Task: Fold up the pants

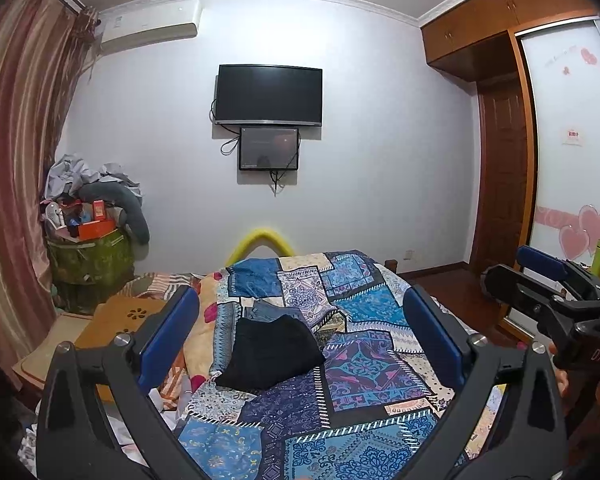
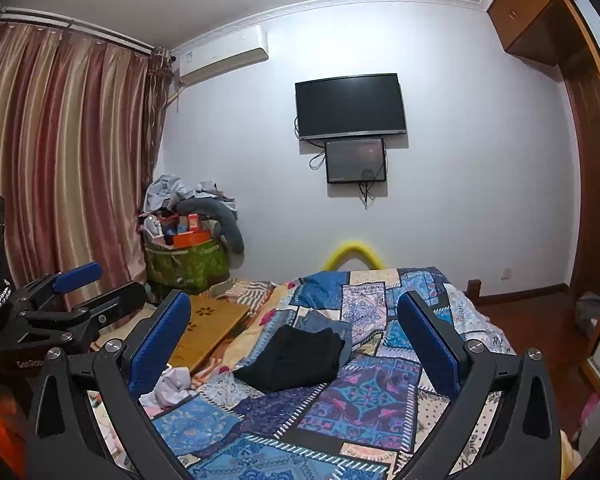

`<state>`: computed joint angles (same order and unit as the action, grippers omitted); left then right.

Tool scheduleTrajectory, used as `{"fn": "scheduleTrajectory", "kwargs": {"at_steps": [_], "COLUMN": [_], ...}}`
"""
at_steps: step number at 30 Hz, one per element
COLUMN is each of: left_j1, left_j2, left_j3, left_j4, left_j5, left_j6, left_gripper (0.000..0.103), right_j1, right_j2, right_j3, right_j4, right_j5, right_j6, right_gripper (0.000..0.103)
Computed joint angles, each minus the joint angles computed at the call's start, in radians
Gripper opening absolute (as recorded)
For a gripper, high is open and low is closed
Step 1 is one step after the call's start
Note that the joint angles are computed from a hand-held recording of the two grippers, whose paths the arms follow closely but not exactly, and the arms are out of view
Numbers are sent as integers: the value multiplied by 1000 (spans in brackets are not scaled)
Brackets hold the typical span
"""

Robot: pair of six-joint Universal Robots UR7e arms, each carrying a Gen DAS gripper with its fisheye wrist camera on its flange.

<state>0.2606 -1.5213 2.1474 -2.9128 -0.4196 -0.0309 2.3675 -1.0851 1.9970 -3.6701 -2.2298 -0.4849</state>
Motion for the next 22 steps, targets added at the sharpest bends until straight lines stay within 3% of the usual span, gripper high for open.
{"fn": "scheduleTrajectory", "kwargs": {"at_steps": [22], "left_j1": [18], "left_j2": [-12], "left_j3": [-8], "left_j4": [45], "left_j5": [-42], "left_j6": [-35], "left_gripper": [103], "right_j1": [-9], "right_j2": [-7], "right_j3": [0], "right_j4": [30], "right_j5": [-7], "right_j6": [23], "right_gripper": [103]}}
